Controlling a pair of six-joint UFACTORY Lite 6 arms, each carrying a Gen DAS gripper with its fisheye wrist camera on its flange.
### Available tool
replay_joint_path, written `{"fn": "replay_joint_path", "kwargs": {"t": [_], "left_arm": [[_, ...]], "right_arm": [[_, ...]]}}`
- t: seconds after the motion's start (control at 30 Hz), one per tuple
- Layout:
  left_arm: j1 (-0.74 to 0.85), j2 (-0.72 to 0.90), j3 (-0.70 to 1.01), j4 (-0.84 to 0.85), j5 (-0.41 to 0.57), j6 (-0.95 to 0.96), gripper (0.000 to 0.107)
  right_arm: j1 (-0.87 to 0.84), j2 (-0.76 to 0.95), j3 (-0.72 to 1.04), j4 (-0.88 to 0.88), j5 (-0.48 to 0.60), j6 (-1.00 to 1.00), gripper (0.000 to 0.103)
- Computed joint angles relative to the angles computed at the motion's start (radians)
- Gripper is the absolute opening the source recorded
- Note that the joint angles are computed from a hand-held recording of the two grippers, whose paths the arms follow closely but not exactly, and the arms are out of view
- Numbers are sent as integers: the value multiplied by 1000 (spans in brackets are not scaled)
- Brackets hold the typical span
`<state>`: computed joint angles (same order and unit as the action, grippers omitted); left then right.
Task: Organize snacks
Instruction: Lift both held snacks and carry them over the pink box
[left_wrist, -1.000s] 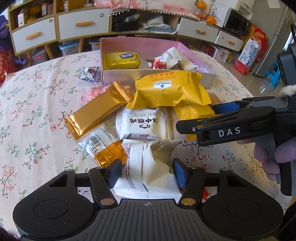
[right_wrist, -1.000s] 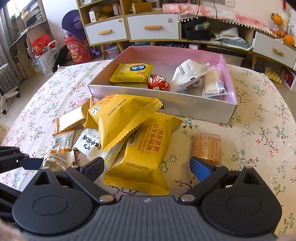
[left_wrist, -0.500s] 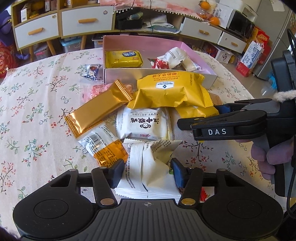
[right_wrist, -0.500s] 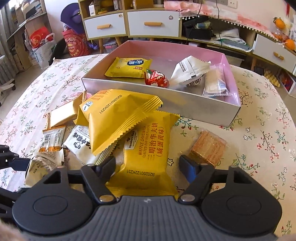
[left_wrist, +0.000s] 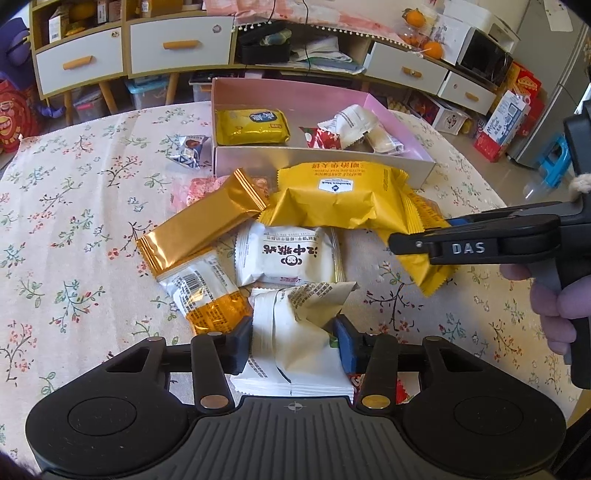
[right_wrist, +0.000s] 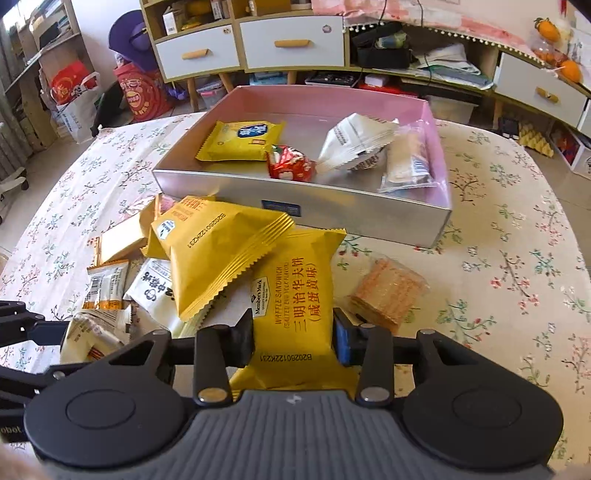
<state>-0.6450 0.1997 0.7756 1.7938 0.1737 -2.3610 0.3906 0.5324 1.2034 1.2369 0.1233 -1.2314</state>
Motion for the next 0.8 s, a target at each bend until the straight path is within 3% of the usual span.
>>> {"fn": "replay_joint_path", "kwargs": {"t": [0.6,0.8], "left_arm": [[-3,-58,-4,-151,40,140,40],[13,-80,2,-164,46,154,40]], "right_arm": [[-62,-131,-93,44,23,-79,37],[-87,-180,-123,165,34,-193,36]]}}
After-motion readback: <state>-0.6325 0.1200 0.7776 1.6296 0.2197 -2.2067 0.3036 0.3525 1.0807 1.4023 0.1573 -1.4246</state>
